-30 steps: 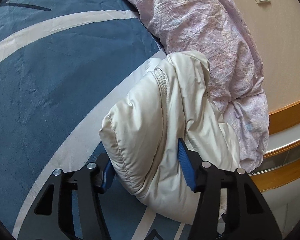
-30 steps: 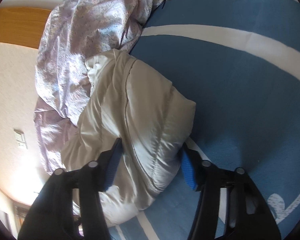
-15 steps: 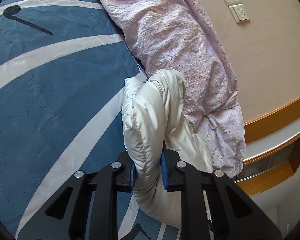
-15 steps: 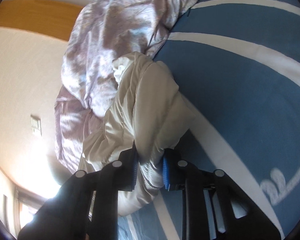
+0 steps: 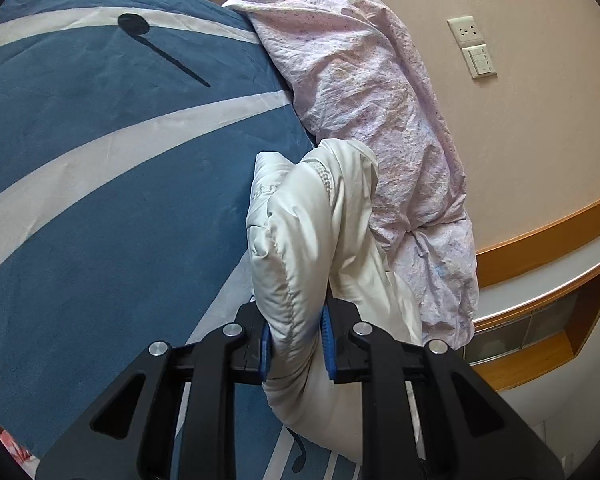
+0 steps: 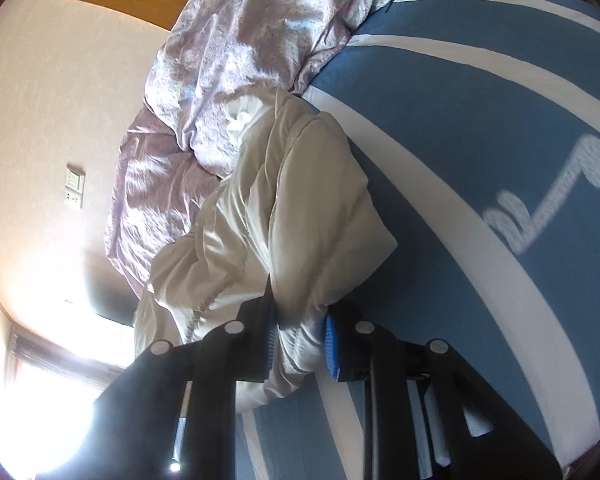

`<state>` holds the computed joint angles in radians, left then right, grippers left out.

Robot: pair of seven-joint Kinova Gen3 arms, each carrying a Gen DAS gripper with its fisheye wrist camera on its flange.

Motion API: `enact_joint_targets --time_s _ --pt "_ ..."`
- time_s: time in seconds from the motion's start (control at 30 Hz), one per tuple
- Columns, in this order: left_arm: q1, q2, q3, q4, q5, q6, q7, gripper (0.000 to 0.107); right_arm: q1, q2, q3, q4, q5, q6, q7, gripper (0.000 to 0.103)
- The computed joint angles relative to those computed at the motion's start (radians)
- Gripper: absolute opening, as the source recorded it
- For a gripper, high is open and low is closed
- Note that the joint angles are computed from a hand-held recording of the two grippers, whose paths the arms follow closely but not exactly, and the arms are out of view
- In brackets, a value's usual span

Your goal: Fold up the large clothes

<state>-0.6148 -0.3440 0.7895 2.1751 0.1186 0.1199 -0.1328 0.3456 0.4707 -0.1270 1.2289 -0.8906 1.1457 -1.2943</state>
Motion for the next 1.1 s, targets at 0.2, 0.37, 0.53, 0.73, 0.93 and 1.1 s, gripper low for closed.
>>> enact_joint_targets --time_s 0.2,0.37,0.53,0.73,0.93,1.1 --pt "0.001 -0.009 0.003 0.013 -0.007 0.024 -0.001 0.022 0.027 -0.049 -0.109 0.005 0.211 -0.056 -0.03 0.033" --pt "-0.052 -0.018 0.052 -0.01 -0.041 0.087 0.027 0.039 -0.125 -0.137 -0.023 0.034 0.414 -0.161 -0.076 0.049" --pt "-0.11 -0.07 0.1 -0.025 -0.084 0.16 0.094 0.064 -0.357 -0.227 0.183 0.122 0.618 -0.316 -0.192 0.073" --pt "-0.175 -0.096 0.159 -0.057 -0.124 0.207 0.097 0.069 -0.404 -0.29 0.165 0.172 0.688 -0.443 -0.175 0.073" --pt "-0.233 -0.075 0.227 -0.087 -0.127 0.215 0.102 0.069 -0.328 -0.251 -0.111 0.15 0.663 -0.496 0.027 0.064" --pt "-0.293 -0.064 0.289 -0.116 -0.12 0.227 0.094 0.069 -0.354 -0.208 -0.247 0.159 0.866 -0.572 -0.057 0.057"
